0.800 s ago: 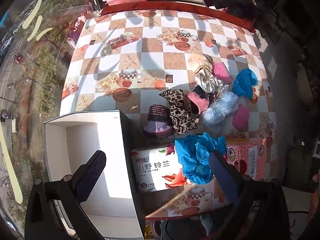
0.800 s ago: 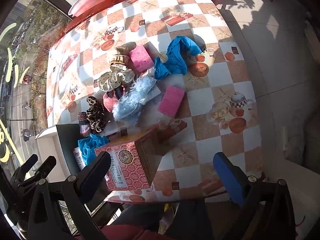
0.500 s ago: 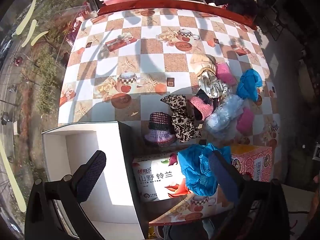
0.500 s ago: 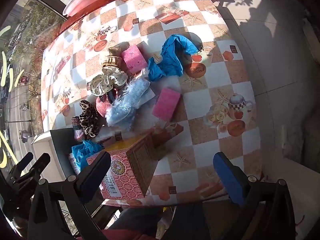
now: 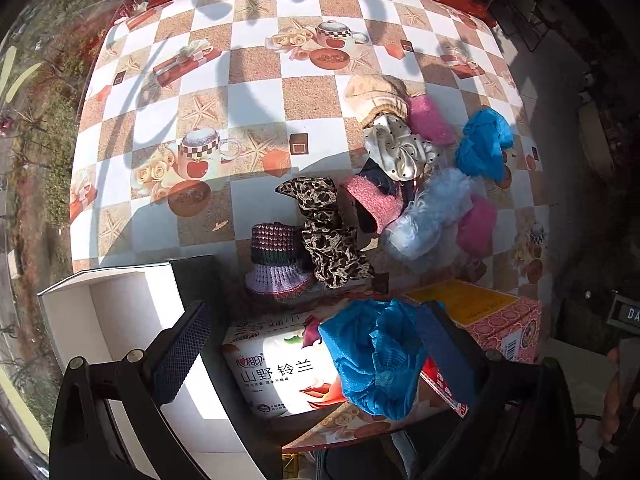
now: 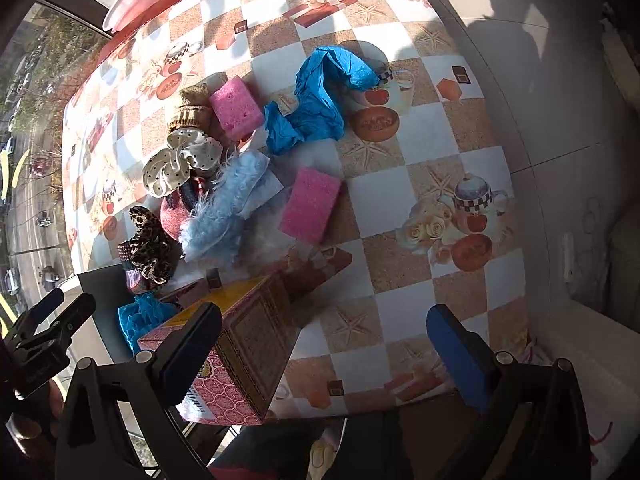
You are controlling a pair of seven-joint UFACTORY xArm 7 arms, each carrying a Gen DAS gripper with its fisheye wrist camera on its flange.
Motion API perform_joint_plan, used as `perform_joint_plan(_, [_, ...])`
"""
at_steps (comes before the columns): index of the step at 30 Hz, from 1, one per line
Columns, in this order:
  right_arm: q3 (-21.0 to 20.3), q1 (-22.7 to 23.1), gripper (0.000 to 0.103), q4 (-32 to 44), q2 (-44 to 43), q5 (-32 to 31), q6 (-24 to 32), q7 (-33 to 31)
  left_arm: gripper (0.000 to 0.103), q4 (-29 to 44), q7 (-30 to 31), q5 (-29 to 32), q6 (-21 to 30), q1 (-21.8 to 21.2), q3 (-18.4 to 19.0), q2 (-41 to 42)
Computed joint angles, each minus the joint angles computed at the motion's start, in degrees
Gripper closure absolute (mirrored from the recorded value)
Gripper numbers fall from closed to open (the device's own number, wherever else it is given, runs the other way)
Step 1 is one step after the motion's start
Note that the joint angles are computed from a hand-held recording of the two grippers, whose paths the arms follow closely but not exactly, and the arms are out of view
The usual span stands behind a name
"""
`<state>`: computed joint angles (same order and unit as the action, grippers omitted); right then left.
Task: Organize soft objects
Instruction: 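Grasp the blue knit glove with the left gripper while the right gripper grasps the pink sponge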
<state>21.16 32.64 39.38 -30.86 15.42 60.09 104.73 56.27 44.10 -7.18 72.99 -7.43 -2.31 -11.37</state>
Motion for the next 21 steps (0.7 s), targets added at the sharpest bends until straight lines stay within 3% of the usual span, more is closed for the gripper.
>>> perform_joint_plan(6, [-0.41,0.70,0.000,-5.36,-1.98,1.97,-7.58,-0.37,0.001,3.66,-6.79,-2.48,10.69,1.12,0.31,5.70])
perform_joint_plan(15, [-3.12,0.62,0.000,-10.48,0.35,2.92,-13.26,-4.92,0.001,3.92,-11.93,-2.92,12.84,1.99,0.00,9.92])
perform_joint_plan(21, [-5.82,1.08,0.000,-13.16,5.81,5.87,-20.79,-11.60,0.001,3.09,-13.52,-1.65,13.03,1.62,-0.64,10.62])
